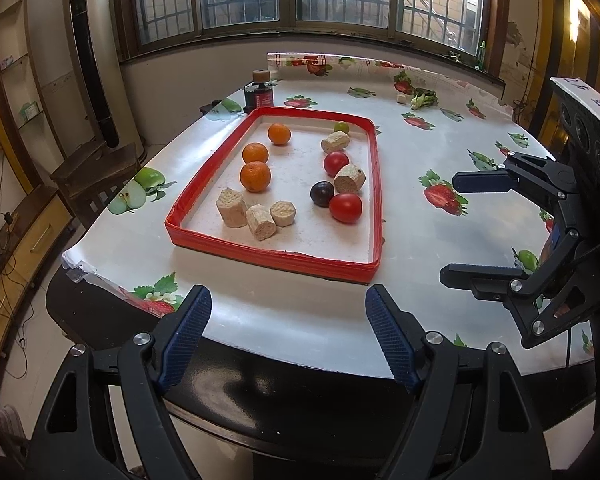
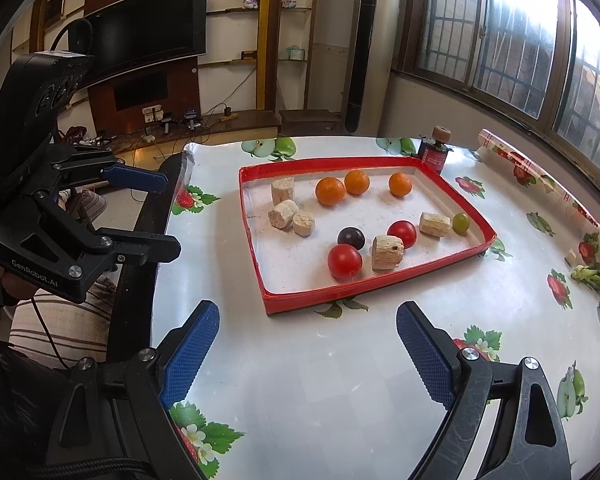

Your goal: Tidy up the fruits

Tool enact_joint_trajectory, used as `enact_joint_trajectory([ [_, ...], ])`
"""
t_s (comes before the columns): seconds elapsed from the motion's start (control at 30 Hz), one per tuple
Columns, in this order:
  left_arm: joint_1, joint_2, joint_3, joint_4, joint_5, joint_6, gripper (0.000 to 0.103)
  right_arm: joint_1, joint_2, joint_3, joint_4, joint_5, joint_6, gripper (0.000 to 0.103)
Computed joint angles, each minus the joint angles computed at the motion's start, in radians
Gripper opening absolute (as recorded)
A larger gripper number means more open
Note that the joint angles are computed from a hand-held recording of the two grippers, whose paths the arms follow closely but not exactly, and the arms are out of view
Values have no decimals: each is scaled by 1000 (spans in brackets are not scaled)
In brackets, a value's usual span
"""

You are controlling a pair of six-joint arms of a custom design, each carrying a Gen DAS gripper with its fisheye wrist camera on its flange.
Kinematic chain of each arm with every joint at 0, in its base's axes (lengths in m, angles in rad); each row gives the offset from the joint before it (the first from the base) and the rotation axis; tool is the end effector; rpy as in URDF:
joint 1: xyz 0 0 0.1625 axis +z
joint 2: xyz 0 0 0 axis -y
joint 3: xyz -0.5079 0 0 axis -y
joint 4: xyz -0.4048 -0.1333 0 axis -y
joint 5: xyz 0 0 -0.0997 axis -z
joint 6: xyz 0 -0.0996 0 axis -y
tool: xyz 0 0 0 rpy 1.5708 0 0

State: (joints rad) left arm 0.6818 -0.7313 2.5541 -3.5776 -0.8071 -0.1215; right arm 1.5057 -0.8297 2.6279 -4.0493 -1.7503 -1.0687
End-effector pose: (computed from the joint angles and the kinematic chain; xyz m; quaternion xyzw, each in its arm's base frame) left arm -0.1741 -0.4017 0.0572 0.3142 0.8697 -0.2542 0.2834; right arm 0.0899 -0.3975 0.1293 0.4254 -0.8375 0.2349 0.2497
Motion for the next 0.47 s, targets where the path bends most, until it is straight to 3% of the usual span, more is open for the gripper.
enact_joint_trajectory([
  [0.3,1,4,-7,1,10,1,80,-1,3,3,-10,-1,5,91],
  [0.47,-6,7,-45,93,13,-26,80,-10,12,22,-72,-35,33,91],
])
